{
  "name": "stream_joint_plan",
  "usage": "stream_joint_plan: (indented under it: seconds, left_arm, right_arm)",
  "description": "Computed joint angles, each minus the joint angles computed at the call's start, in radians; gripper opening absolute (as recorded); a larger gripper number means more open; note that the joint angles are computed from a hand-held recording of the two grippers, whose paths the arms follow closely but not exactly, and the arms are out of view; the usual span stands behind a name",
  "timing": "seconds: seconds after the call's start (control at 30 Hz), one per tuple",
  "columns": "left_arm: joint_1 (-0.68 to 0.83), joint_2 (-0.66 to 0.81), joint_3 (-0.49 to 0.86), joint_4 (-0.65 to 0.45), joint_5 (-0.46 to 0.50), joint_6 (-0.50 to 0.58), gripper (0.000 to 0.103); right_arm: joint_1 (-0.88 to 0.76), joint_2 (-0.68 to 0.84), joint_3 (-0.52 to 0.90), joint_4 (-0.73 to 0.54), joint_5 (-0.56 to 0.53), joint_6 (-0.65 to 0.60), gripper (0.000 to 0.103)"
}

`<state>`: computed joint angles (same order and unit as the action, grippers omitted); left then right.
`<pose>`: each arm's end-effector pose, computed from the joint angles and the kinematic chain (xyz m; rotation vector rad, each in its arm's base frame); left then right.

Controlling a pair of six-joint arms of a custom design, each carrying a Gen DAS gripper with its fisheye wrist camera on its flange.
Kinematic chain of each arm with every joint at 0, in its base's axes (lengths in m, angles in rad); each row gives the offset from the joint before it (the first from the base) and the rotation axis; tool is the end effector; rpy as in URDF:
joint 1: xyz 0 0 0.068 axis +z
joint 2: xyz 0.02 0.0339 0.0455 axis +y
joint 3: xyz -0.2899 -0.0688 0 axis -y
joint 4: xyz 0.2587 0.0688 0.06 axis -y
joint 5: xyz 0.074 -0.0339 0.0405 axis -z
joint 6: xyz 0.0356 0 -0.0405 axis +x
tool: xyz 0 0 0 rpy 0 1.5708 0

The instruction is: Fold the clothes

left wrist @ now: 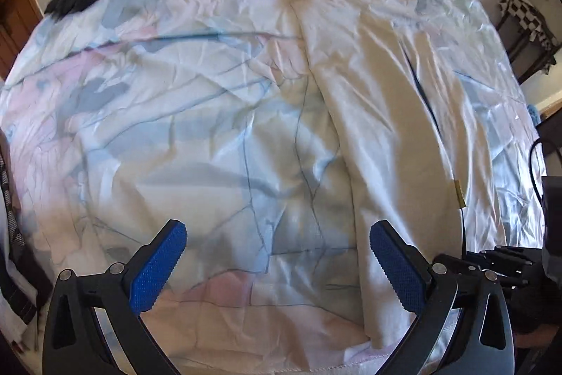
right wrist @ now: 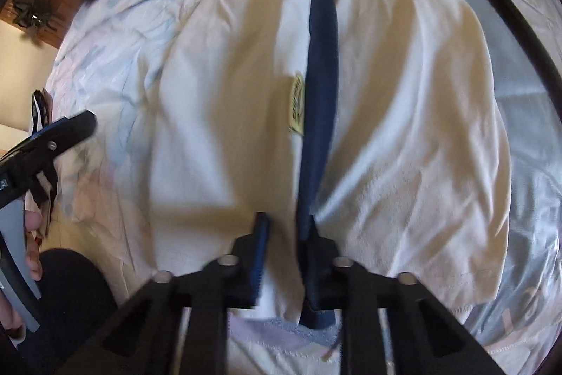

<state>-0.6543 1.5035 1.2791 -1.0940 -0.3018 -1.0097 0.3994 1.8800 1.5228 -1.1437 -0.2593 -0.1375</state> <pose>0.2390 -0.1699 0.2991 -0.5384 2.6977 0.0237 0.3457 0.1558 0.2473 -0.8302 2.9651 0.4121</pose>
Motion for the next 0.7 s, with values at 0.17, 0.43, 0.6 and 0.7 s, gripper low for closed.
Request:
stream_joint_plan:
  seconds: [0.17, 0.43, 0.6, 0.7]
  left_arm:
    - [-0.033, 0.044, 0.043, -0.015, -0.006, 0.040, 0.103]
    - [-0.065, 0.071, 0.073, -0.040, 0.000, 0.083, 0.103]
    - [-0.046, 0.012, 0.038, 0.092, 0.076, 0.288, 0.103]
    - [-0.040, 0.074, 0.073, 0.083, 0.121, 0.424, 0.103]
  right_arm:
    - [0.019, -0.004, 0.004, -0.029, 0.053, 0.018, 0.008]
    - [-0.009, -0.029, 0.009, -0.053, 0.011, -0.030, 0.051]
    - [-0.249, -0.091, 0.075, -0.053, -0.201, -0.201, 0.093]
    - [-0.364, -0.028, 0.146, -0.128, -0.249, -0.444, 0.093]
